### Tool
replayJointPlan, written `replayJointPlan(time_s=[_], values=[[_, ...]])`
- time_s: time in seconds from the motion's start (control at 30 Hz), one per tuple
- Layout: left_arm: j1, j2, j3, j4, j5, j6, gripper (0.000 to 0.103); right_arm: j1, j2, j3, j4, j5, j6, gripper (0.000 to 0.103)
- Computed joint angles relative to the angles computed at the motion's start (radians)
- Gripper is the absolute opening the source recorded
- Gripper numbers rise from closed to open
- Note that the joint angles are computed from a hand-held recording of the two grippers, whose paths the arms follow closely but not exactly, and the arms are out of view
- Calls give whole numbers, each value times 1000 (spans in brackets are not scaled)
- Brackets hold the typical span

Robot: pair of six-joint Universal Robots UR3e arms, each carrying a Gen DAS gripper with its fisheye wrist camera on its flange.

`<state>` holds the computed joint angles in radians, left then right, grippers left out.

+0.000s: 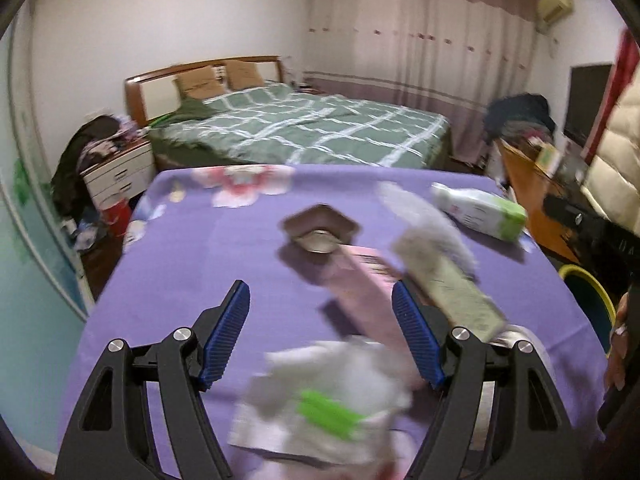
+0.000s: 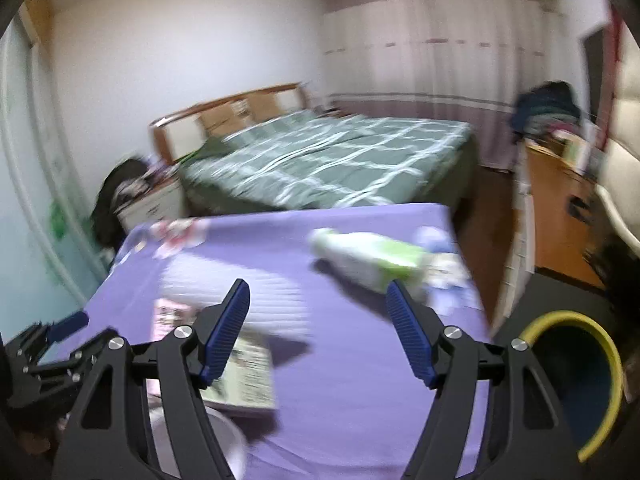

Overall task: Collect trash
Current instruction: 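Move the right gripper back to the table toward the white foam net, then grasp the white foam fruit net with the right gripper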

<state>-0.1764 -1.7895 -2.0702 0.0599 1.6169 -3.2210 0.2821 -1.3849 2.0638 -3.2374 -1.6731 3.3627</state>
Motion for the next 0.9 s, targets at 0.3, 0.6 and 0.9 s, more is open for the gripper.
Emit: replayJointPlan(time_s=[0.3,0.6,0.9], values=[[207,24,-141,155,-84,-15,74,123,258,-437,284,46,-166,67],[182,-4,-154,210,-61,-9,79,167,382,-600,371,4,-219,55],[171,-7,-148,211,-55,-4,79,146,359,-553,319,42,-192,15]])
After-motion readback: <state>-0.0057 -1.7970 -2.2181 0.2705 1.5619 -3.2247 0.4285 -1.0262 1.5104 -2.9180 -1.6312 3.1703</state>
